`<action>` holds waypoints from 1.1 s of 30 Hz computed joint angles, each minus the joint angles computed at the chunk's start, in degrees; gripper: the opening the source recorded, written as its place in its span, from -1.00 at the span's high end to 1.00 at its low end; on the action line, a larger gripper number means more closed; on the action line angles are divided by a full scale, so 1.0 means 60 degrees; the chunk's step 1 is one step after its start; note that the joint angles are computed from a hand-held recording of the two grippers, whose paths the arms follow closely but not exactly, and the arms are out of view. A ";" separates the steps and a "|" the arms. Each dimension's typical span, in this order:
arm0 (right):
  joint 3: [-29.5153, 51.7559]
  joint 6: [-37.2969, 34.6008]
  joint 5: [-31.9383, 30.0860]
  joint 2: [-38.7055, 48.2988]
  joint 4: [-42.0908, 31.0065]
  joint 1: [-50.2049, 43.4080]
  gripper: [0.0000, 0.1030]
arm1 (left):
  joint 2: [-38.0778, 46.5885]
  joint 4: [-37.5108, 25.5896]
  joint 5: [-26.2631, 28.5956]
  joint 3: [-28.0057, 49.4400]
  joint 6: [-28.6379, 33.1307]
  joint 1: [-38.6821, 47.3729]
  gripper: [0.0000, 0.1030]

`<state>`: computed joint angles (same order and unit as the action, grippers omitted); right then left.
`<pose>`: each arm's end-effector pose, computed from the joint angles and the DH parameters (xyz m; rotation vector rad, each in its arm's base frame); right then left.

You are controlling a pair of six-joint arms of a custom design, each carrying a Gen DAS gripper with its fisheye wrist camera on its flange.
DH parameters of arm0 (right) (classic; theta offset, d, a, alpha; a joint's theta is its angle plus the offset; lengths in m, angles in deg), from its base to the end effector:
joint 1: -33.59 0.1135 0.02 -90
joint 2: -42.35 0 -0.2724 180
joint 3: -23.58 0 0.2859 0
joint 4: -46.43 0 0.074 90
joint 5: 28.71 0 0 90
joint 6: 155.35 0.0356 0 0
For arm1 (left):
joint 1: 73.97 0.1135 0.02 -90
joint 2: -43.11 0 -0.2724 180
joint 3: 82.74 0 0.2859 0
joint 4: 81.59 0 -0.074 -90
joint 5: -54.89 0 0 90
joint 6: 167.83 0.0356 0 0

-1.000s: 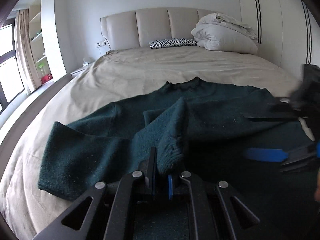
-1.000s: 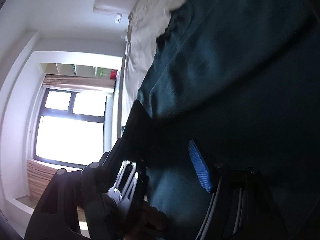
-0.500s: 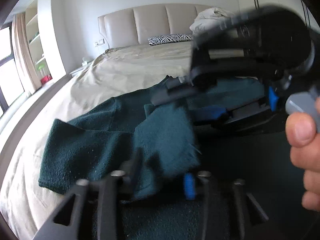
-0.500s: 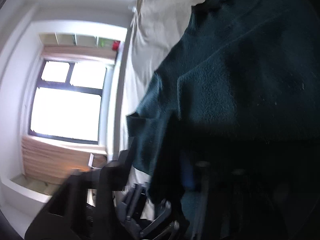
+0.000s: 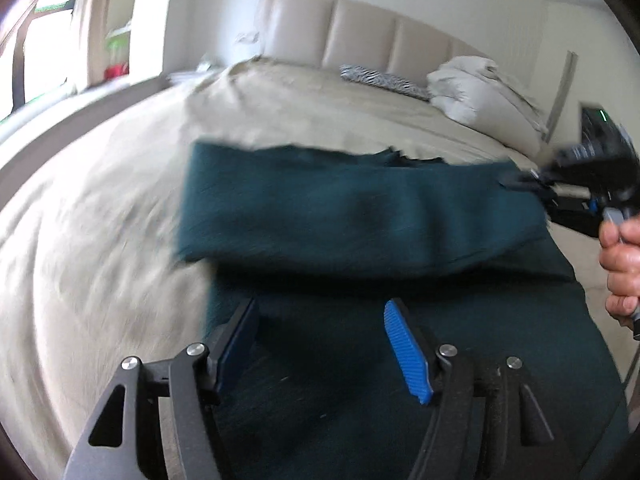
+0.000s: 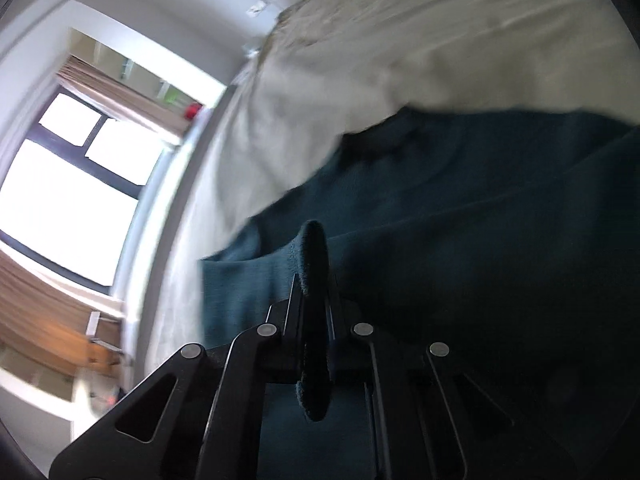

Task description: Fold small clothes

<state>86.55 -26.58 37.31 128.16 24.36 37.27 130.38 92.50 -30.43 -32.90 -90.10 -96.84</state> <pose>0.3374 0.0362 0.1990 0.5266 2.3738 0.8435 0.2879 -0.1246 0.1367 0.2592 2.3446 -0.3989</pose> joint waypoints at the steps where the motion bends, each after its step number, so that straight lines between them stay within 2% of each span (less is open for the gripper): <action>1: 0.0051 -0.0188 0.0038 0.0121 -0.0239 -0.0321 0.86 | 0.0030 -0.0014 0.0112 -0.0009 -0.0073 0.0103 -0.29; 4: -0.0054 -0.0310 -0.0036 0.0491 -0.0343 -0.1192 0.86 | -0.0039 0.0041 0.0114 -0.0121 -0.0010 0.0122 -0.29; 9: -0.0750 0.0032 -0.0533 0.0852 0.0572 -0.2286 0.86 | -0.0147 -0.0026 0.0019 -0.0224 0.0056 0.0044 -0.29; 21: -0.1657 0.0047 -0.0631 0.0709 0.1343 -0.3138 0.86 | -0.0230 -0.0294 -0.0041 -0.0117 -0.0107 0.0134 -0.29; 26: -0.1835 0.0428 -0.1002 0.0703 0.1405 -0.3221 0.80 | -0.0125 -0.0339 0.0229 0.0249 -0.0468 0.0449 -0.29; 28: -0.1957 0.0478 -0.1271 0.0412 0.1150 -0.3262 0.69 | -0.0148 -0.0220 0.0311 0.0378 -0.0658 0.0597 -0.29; 30: -0.2099 0.0356 -0.1205 -0.0019 0.0882 -0.3069 0.59 | -0.0027 -0.0182 0.0384 0.0688 -0.0799 0.0754 -0.29; 33: -0.2138 0.0069 -0.0891 -0.0289 0.0463 -0.2678 0.58 | 0.0615 -0.0223 0.0147 0.1384 -0.0682 0.0812 -0.29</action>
<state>73.72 -26.16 31.96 126.42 27.14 21.20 134.07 91.16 -29.55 -24.59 -94.19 -91.97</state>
